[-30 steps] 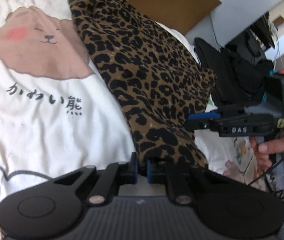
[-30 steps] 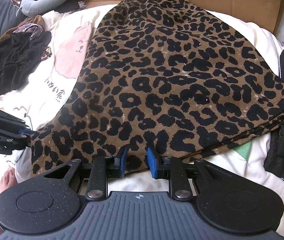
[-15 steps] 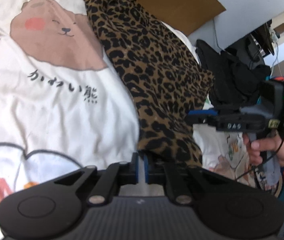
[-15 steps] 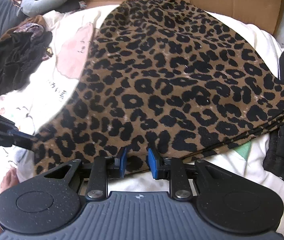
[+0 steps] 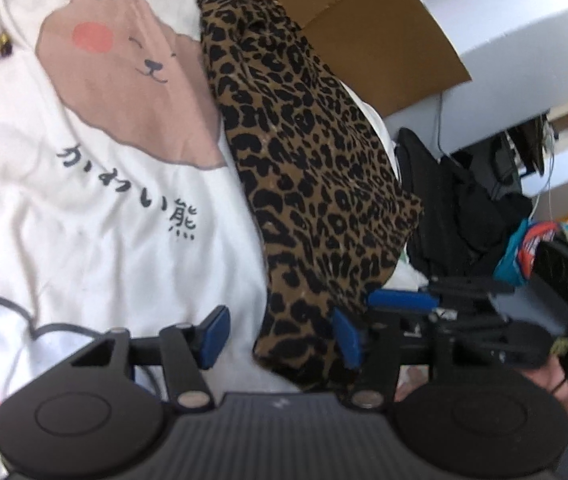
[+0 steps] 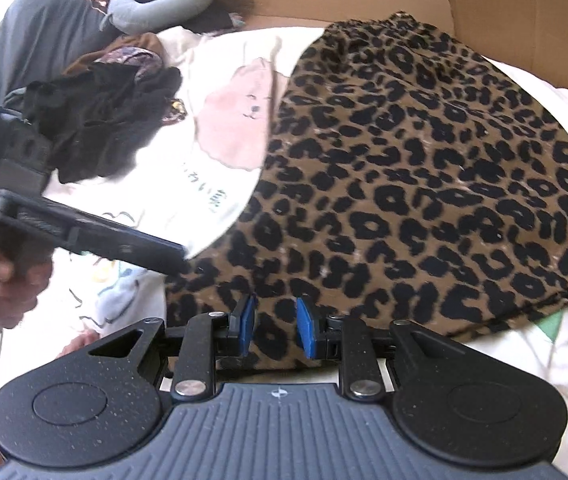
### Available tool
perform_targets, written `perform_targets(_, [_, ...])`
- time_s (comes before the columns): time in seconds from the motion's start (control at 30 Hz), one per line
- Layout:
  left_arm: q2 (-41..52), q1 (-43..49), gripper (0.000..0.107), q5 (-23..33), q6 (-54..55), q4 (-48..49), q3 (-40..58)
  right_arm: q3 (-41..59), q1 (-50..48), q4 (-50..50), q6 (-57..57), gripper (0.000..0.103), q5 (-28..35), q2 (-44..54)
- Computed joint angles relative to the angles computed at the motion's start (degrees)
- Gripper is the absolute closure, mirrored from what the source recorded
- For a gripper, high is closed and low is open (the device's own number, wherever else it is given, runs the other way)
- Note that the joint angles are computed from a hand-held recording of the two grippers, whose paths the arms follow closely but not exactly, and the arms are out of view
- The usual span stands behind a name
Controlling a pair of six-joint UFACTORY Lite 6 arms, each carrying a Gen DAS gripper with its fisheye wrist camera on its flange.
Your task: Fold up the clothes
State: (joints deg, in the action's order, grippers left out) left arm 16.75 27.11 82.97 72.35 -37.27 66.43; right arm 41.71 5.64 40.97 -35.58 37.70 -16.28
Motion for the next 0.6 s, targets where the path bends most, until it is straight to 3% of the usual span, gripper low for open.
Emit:
perform_targets(0.2, [1.1,-1.0,0.058,-1.6,-0.6,0.9,-2.1,-0.7,1.9,5.9,-5.5,0.073,1.2,-1.1])
perform_targets(0.4, [1.7,-0.6,0.061,-0.7,-1.3,0.9,-3.4,-3.2,7.3,-0.8,-1.5,0.073,-3.4,-0.3])
perform_targets(0.6, [2.1,-0.8,0.061,0.7,-2.0,-0.1,-4.2,-4.0,5.3,-1.6,-2.2,0.073,-3.9,0.9])
